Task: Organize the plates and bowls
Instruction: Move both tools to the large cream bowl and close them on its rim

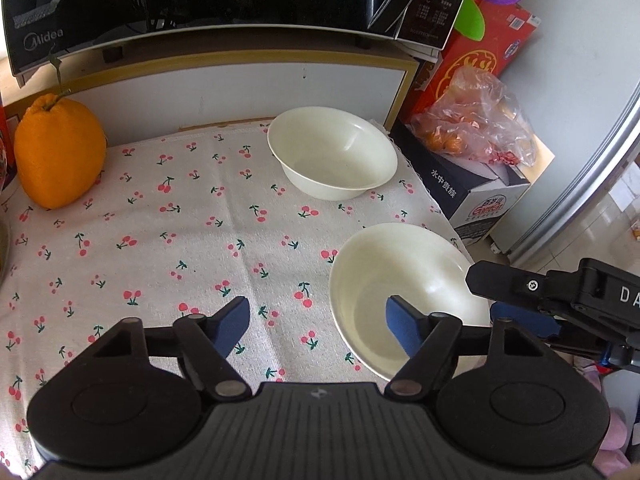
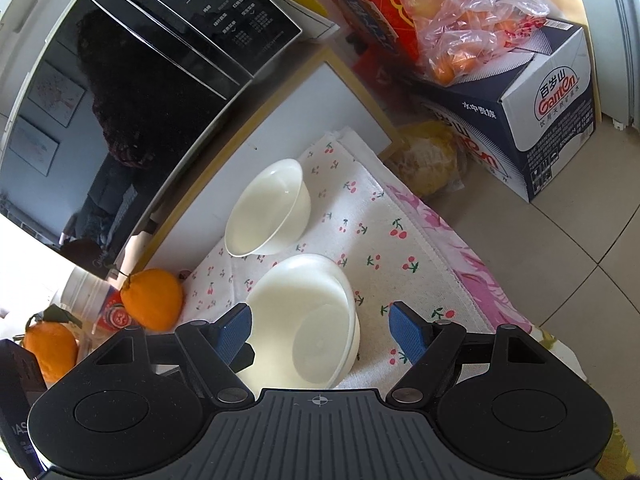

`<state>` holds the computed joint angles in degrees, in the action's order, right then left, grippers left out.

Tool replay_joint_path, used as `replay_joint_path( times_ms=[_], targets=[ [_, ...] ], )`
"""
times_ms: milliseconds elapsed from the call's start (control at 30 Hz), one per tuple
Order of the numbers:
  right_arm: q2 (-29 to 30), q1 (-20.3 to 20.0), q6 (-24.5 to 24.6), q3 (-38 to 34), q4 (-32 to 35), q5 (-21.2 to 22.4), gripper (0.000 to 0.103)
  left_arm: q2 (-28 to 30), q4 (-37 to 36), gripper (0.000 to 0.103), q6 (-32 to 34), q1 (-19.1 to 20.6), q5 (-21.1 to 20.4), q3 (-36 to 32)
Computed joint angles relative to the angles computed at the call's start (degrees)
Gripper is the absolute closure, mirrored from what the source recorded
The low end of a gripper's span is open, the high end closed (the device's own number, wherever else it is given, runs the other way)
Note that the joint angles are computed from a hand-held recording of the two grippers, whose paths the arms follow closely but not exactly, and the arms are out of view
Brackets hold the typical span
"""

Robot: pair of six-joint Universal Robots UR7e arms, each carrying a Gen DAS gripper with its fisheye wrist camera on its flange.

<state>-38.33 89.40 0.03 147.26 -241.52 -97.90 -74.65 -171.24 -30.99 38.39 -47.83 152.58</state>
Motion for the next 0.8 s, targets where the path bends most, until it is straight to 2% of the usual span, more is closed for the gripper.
replay_joint_path(
  times_ms=[100, 233, 467, 600, 800],
  targets=[
    [0.0, -0.2, 0.2, 0.1, -0.1, 0.4, 0.026, -0.2, 0.2, 0.038, -0.2, 0.7, -1.0, -0.3],
    [0.3, 0.0, -0.3, 0.1, -0.5, 0.4, 0.026, -0.1, 0.5, 0.052, -0.4, 1.4, -1.9, -0.7],
    [0.4, 0.2, -0.4, 0.0, -0.4, 0.1, 0.027, -0.1, 1.0, 0.06, -0.3, 1.5, -2.5, -0.9],
    [0.5, 0.2, -0.5, 0.0, -0.4, 0.0, 0.031, -0.2, 1.4, 0.065, 0.0, 1.7, -2.9, -1.0],
    [0.7, 0.2, -0.5, -0.2, -0.3, -0.6, 0.044, -0.5, 1.5, 0.076, 0.1, 2.0, -3.6, -1.0]
  ],
)
